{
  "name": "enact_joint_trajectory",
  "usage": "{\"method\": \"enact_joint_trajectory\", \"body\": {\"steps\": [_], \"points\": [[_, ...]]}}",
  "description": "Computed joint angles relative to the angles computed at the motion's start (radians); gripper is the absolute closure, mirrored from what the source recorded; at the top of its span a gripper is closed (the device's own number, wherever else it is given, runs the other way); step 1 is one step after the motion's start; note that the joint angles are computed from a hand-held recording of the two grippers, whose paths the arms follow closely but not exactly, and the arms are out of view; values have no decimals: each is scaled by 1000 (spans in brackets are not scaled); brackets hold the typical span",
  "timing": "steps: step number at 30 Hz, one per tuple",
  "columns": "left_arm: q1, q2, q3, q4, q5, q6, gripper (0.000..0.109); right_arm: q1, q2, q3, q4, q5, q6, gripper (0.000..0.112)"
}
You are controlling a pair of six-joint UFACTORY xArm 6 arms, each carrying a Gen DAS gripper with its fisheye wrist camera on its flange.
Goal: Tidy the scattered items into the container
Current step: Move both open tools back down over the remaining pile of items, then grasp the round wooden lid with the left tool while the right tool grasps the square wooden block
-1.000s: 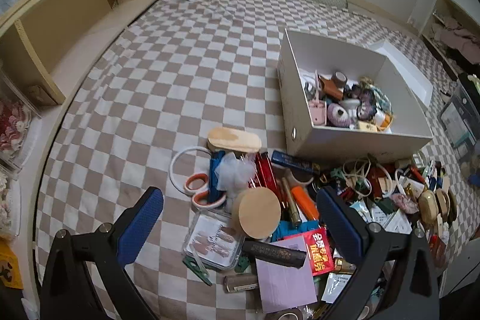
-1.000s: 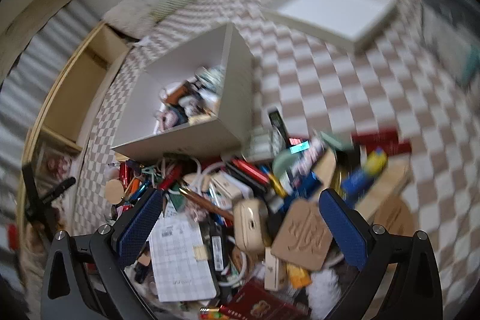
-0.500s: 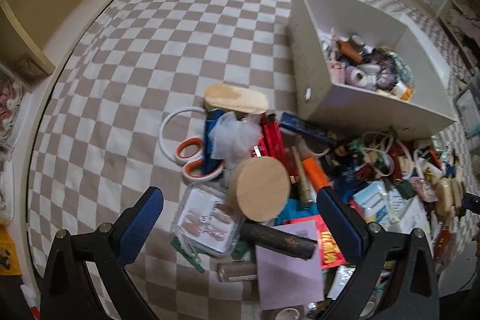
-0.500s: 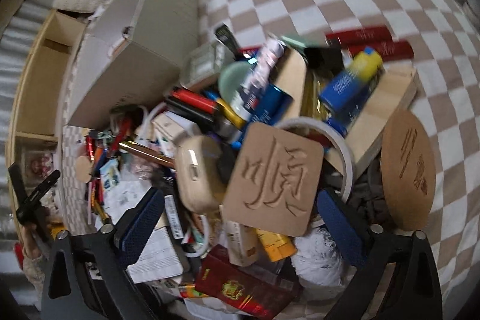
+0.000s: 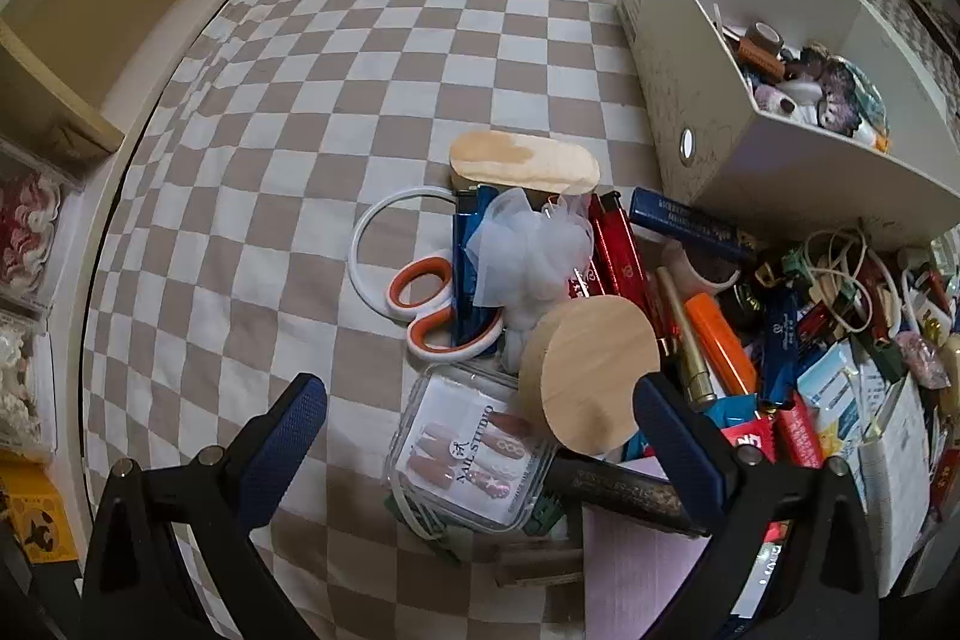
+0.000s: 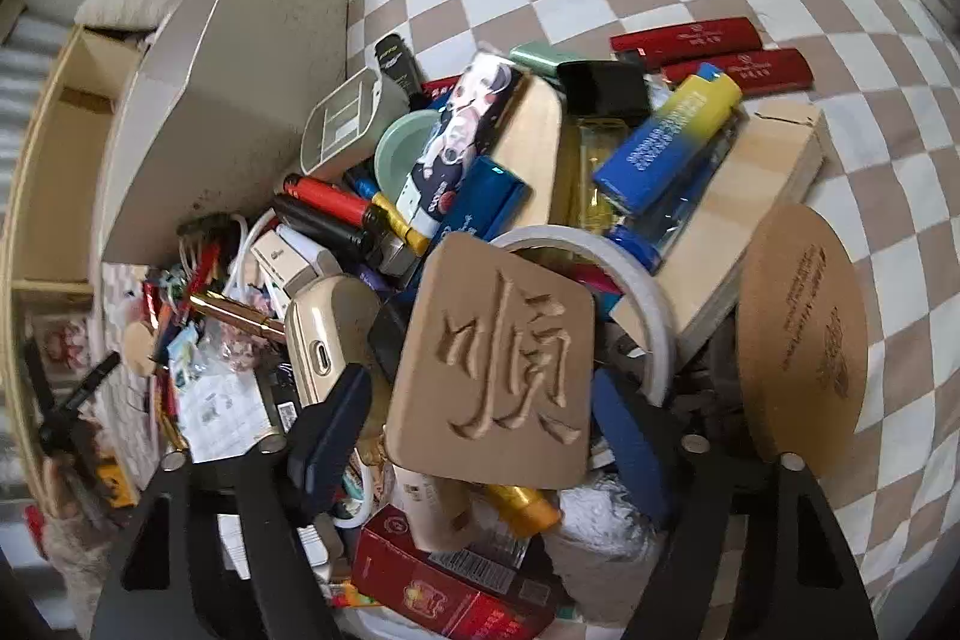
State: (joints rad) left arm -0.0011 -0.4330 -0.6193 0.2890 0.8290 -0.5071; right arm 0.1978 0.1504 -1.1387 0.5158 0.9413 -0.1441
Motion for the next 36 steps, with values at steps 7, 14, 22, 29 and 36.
{"method": "enact_joint_trajectory", "body": {"steps": [7,14,22,29,36], "points": [[-14,56,-19,63,7,-24,6,-6,-18,4,29,-20,-50,65],[11,82,-22,69,-4,-33,6,7,-19,-3,25,-56,-84,79],[54,64,-20,60,-9,-34,6,1,-41,-13,188,-70,-179,80],[64,54,-23,79,14,-56,6,-1,-4,-51,486,77,-313,80],[60,53,-23,115,28,-92,6,50,64,-111,329,80,-260,81]]}}
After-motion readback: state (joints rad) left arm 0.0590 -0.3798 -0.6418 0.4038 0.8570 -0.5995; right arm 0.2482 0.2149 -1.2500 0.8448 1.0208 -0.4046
